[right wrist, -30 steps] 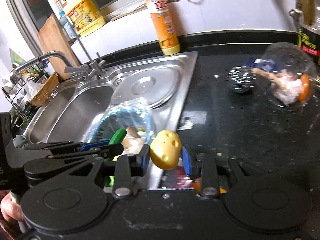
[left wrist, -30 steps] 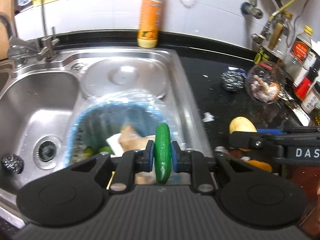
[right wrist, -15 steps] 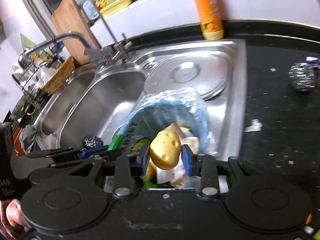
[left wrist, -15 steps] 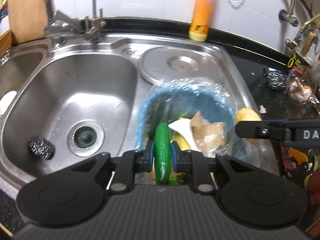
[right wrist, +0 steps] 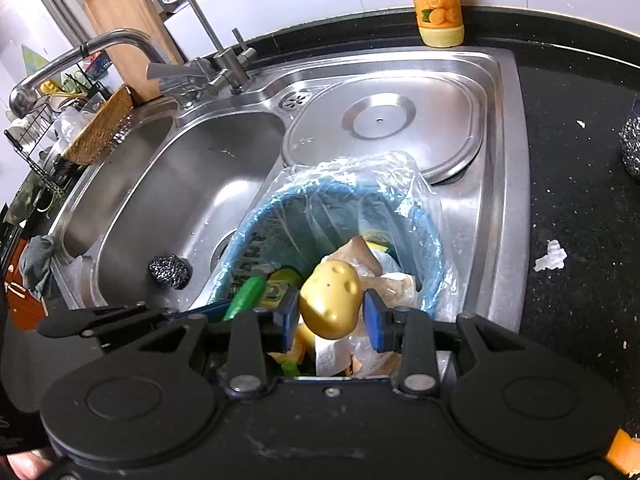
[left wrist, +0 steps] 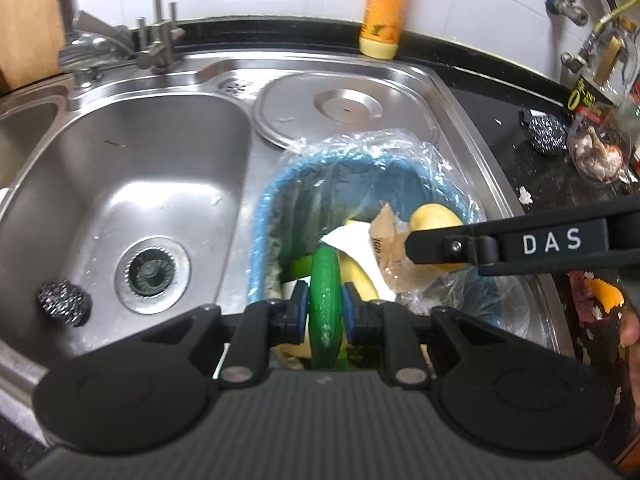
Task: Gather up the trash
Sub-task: 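Carry the potato and chili over the blue bin and open both grippers, then move both tools back from the bin toward the garlic bulb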
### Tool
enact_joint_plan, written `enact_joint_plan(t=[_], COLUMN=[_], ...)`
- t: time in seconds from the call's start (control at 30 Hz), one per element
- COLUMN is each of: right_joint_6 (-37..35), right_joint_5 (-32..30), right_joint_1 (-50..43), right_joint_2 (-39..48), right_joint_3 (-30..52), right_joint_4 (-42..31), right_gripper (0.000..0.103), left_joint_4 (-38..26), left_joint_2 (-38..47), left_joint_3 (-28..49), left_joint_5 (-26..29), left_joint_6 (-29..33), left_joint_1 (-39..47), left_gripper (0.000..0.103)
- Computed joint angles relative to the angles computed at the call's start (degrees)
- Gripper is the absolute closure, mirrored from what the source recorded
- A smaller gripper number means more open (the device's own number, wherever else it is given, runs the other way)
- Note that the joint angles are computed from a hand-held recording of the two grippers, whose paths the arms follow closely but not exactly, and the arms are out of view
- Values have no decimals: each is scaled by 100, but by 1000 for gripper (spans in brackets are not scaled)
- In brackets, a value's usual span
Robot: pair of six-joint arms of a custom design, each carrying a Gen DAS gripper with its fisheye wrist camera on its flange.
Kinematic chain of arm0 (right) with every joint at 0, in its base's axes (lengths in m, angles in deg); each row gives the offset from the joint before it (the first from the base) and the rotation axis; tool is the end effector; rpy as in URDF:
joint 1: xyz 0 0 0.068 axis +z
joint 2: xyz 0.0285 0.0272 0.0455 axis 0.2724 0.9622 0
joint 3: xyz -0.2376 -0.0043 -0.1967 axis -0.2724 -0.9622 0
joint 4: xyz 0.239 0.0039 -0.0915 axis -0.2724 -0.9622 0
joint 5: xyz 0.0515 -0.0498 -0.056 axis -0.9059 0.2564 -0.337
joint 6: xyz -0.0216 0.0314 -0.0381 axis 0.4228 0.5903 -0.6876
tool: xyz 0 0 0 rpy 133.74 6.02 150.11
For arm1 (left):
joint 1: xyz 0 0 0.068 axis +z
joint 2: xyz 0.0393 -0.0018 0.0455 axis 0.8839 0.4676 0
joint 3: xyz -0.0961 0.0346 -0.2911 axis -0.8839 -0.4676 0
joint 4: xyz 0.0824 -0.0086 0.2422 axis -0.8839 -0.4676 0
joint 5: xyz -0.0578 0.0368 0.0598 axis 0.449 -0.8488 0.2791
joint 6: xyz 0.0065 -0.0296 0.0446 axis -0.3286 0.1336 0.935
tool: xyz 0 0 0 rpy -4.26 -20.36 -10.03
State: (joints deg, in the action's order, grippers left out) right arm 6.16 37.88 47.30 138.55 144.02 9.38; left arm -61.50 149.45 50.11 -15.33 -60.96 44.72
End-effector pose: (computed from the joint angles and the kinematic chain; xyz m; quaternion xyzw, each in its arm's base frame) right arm 0.3044 0.1903 0.2521 -0.0633 0.9519 0.1797 0.2400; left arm 0.2218 -0.0680 0.2284 0.0432 0.9516 -0.0585 0.2986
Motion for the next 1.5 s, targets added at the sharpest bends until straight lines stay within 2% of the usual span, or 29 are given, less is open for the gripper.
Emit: enact_joint_plan(t=[0.4, 0.47, 0.53, 0.57, 0.6, 0.67, 0.7, 0.73, 0.83, 0.9, 1.17, 1.5], right_joint_6=[9, 9, 31, 42, 58, 90, 106, 116, 104, 114, 170, -46], right_joint_5=[14, -14, -60, -76, -88, -73, -43, 3, 35, 20, 28, -40], right_joint_1=[-104, -106, -103, -91, -82, -60, -45, -31, -23, -29, -109, -427], right_joint_2=[72, 68, 69, 73, 66, 19, -22, -74, -206, -269, -599, -1100], right_joint_3=[55, 77, 92, 102, 103, 84, 51, 11, -18, 9, 1, -169], right_joint_4=[-132, -150, -151, -153, -149, -133, -92, -49, -39, -96, -280, -396], right_gripper=[69, 68, 68, 66, 60, 45, 29, 18, 7, 0, 0, 0], left_joint_4=[187, 186, 201, 206, 213, 258, 264, 269, 301, 235, -105, -428], left_joint_2=[513, 494, 450, 410, 377, 264, 207, 150, -38, -104, -234, -260], left_joint_3=[120, 121, 106, 92, 80, 28, 11, -5, -58, -34, 139, 525], left_joint_5=[40, 3, -49, -91, -125, -146, -164, -201, -350, -359, -366, -905], left_joint_6=[129, 129, 124, 120, 114, 140, 146, 137, 96, 34, -292, -800], left_joint_1=[-155, -169, -192, -208, -221, -244, -260, -280, -333, -315, -315, -906], left_gripper=[85, 78, 58, 54, 47, 40, 31, 20, 6, 0, 0, 0])
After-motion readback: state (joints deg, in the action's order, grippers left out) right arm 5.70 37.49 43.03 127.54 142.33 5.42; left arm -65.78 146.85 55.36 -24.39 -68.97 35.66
